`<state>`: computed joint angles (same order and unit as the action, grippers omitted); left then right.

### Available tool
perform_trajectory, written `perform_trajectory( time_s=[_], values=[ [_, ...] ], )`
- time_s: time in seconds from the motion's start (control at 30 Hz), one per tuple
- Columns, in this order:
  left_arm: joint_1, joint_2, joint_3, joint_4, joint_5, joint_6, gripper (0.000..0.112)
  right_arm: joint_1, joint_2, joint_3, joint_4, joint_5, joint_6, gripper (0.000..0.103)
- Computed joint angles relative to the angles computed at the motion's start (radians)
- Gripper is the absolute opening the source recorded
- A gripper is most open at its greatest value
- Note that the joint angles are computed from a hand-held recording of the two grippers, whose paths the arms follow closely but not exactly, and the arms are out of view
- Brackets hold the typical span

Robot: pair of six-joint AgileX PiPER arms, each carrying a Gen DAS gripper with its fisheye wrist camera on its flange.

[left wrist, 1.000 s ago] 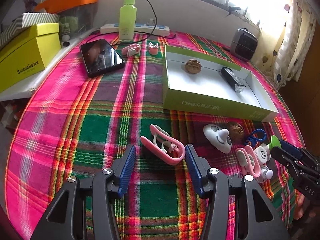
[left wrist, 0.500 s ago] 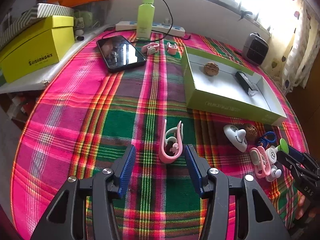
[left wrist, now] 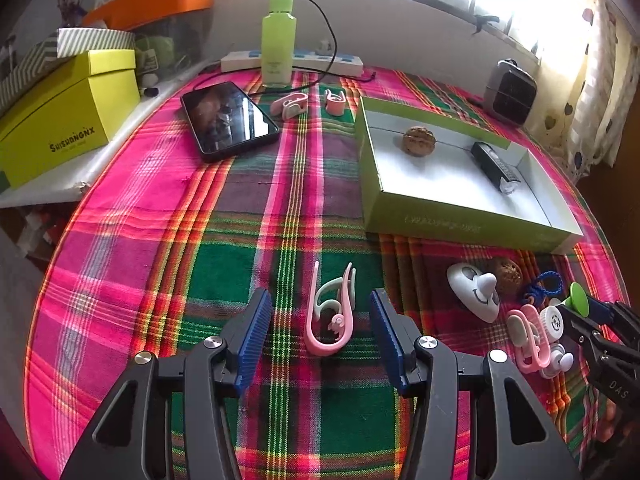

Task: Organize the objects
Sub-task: 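Grasp the pink hook clip with left gripper while right gripper approaches the green-capped mushroom, then close right gripper on the green-capped mushroom while left gripper lifts the pink clip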

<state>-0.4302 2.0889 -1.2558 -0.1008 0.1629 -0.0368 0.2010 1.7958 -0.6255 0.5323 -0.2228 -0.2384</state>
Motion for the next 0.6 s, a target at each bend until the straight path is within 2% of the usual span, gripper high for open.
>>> perform_trajectory(
  time_s=[0.2,0.3,0.43,0.53,0.6],
  values=[
    [-0.007,0.002,0.002,0.1,-0.01,-0.096,0.049,-0.001,0.0,-0.003,0.053,-0.003,-0.041,0.048],
    [-0.011,0.002,0.001,0.218,-0.007,-0.211,0.042,-0.003,-0.001,0.001,0.034,-0.007,-0.021,0.048],
    [-0.007,0.003,-0.001,0.222,-0.009,-0.218,0.035,-0.001,-0.003,0.004,0.038,-0.011,-0.023,0.048],
    [-0.012,0.003,0.001,0.307,-0.011,-0.303,0.029,-0.005,-0.005,0.006,0.008,-0.012,0.007,0.042],
    [-0.012,0.003,0.001,0.303,-0.01,-0.299,0.023,-0.006,-0.006,0.006,-0.005,-0.01,0.019,0.039]
  ],
)
